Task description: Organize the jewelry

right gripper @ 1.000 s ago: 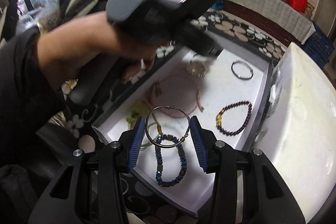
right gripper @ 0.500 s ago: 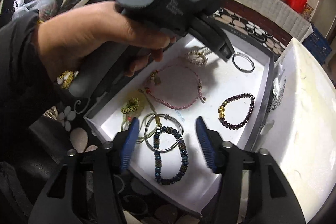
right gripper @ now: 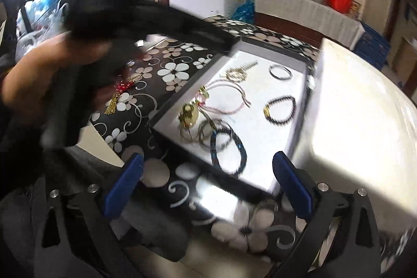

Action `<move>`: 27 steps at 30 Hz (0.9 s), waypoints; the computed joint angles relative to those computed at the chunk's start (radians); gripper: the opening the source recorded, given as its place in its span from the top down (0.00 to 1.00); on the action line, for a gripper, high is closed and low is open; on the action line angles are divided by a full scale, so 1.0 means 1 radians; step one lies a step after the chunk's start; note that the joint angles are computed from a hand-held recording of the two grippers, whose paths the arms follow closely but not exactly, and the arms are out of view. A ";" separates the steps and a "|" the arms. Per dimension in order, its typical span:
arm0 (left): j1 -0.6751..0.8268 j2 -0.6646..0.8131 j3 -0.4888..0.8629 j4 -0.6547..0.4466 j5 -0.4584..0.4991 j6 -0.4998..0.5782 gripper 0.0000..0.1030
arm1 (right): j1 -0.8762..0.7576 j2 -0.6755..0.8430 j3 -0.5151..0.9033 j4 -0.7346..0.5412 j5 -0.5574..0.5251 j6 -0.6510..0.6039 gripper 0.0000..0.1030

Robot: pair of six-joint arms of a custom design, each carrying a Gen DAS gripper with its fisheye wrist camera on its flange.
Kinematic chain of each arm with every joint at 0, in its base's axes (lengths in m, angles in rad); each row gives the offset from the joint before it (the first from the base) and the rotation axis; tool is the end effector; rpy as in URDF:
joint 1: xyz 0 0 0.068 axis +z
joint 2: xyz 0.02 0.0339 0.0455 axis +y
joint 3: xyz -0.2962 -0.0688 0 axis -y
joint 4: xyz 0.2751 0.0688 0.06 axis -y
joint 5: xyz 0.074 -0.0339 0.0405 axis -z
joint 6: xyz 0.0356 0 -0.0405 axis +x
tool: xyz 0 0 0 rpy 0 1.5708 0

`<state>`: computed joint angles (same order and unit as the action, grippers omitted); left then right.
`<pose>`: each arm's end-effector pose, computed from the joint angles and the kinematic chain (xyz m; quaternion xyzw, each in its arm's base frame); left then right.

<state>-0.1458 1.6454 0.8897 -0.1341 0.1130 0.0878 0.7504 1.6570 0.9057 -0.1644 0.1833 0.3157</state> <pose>0.3480 -0.0552 0.1789 0.1284 0.9325 -0.0629 0.3317 0.2633 0.2366 0.1782 -0.1746 0.9270 0.0882 0.3200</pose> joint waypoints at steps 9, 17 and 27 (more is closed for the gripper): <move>0.001 -0.226 -0.228 -0.045 -0.069 -0.039 0.28 | -0.007 -0.104 -0.100 -0.075 0.092 0.142 0.05; -0.050 -0.334 -0.333 -0.084 -0.090 -0.021 0.28 | -0.047 -0.133 -0.135 -0.108 0.128 0.205 0.05; -0.075 -0.350 -0.345 -0.095 -0.113 -0.022 0.28 | -0.084 -0.137 -0.143 -0.116 0.113 0.227 0.05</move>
